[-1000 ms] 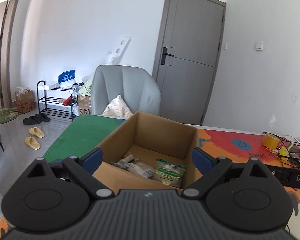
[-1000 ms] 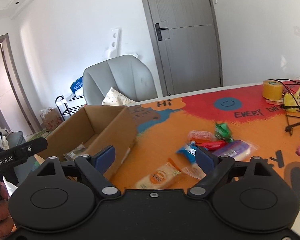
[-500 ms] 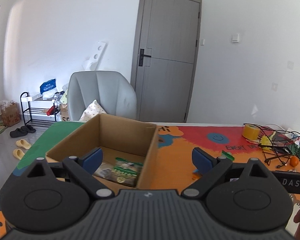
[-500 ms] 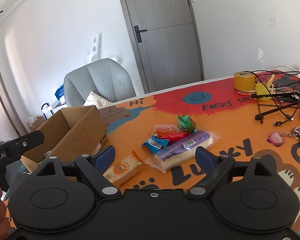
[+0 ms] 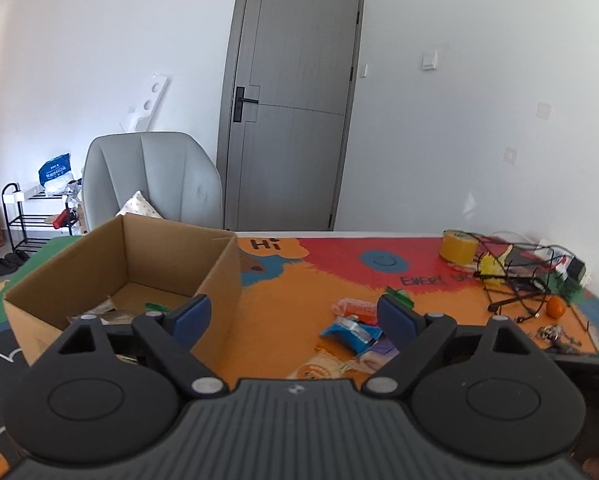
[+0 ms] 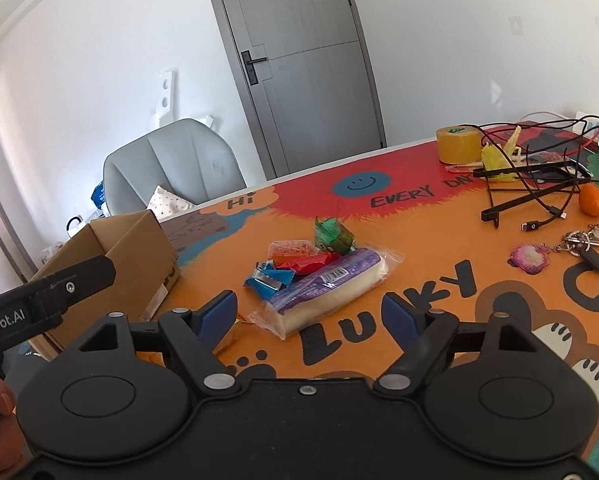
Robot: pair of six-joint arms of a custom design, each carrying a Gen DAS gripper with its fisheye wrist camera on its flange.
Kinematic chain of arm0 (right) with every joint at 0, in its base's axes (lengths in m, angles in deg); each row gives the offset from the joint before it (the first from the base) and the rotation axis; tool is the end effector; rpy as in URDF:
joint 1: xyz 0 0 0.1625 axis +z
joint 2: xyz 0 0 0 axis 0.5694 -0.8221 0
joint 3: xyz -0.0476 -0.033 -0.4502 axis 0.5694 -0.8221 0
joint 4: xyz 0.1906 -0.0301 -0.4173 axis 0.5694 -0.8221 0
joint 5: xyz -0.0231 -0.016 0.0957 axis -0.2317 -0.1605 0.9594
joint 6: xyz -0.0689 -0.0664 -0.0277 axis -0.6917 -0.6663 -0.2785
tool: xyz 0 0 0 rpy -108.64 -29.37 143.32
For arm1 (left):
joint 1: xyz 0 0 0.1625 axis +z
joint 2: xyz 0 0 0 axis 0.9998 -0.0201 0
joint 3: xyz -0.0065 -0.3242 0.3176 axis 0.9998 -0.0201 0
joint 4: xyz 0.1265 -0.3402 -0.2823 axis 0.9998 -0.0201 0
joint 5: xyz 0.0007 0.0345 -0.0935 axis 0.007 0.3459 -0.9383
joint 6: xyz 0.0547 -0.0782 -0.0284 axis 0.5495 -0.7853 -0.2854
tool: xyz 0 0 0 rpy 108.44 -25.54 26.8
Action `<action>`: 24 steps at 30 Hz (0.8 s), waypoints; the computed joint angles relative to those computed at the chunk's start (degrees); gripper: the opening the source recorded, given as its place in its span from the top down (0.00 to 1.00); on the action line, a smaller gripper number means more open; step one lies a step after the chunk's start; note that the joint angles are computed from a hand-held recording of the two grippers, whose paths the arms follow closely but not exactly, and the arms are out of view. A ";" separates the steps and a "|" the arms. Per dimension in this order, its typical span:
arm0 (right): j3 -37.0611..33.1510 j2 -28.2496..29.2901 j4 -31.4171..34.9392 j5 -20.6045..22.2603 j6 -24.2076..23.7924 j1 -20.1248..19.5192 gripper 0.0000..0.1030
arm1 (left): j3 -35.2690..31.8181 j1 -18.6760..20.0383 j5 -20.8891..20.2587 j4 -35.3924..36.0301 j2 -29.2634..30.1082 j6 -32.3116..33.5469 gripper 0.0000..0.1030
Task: Organize snacks
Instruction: 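Withdraw both grippers from the box toward the remaining snacks, then grasp the round orange-labelled rice cake with the left gripper while the right grasps the purple bread roll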
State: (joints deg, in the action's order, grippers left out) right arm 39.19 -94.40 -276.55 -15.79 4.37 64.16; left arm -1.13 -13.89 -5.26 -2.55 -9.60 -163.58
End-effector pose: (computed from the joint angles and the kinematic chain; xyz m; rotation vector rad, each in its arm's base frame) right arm 0.2505 -0.8192 -0.0963 0.8060 -2.5650 1.0784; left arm 0.0046 -0.7416 0.2070 0.1844 1.9154 -1.5125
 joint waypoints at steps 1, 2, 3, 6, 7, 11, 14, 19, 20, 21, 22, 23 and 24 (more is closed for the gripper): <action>-0.27 0.13 0.10 -0.03 0.23 -0.13 0.24 | -0.26 0.01 0.31 -0.03 0.30 -0.52 0.15; -0.57 0.28 0.24 0.01 0.46 -0.30 0.25 | -0.75 0.07 0.45 0.32 0.70 -0.76 0.15; -0.88 0.43 0.37 0.07 0.65 -0.45 0.26 | -1.31 0.12 0.56 0.77 1.17 -0.78 0.18; -2.19 1.13 1.19 -0.21 1.45 -0.92 0.27 | -2.83 0.42 0.86 2.23 2.59 -0.83 0.21; -2.60 1.35 1.61 -0.28 1.81 -1.08 0.28 | -3.30 0.51 0.69 2.51 3.16 -0.77 0.23; -4.02 2.40 2.41 -0.58 2.87 -1.53 0.31 | -6.39 1.20 -0.66 5.07 5.53 -1.82 0.34; -5.42 3.46 2.39 -1.05 4.22 -1.61 0.33 | -8.78 1.79 -1.77 7.24 7.20 -3.21 0.37; -8.26 5.53 2.28 -1.00 5.74 -1.45 0.32 | -11.79 2.52 -3.04 9.62 9.59 -3.14 0.38; -8.92 5.99 2.40 -1.17 6.04 -1.40 0.32 | -12.53 2.68 -3.26 10.48 10.02 -3.43 0.38; -9.72 6.48 2.61 -1.39 6.21 -1.35 0.32 | -13.24 2.84 -3.49 11.22 10.42 -3.78 0.38; -10.46 6.94 2.86 -1.73 6.38 -1.28 0.32 | -13.87 2.98 -3.82 11.82 10.81 -4.11 0.38; -11.20 7.35 3.34 -1.89 6.43 -1.27 0.32 | -14.43 3.11 -4.14 12.26 11.16 -4.44 0.38; -11.86 7.70 3.86 -1.92 6.34 -1.25 0.32 | -14.88 3.24 -4.46 12.46 11.47 -4.68 0.38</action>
State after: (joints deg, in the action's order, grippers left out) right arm 27.34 -86.70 -272.68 -17.71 10.71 62.90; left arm -16.01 -10.66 -9.72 9.92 1.87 -168.27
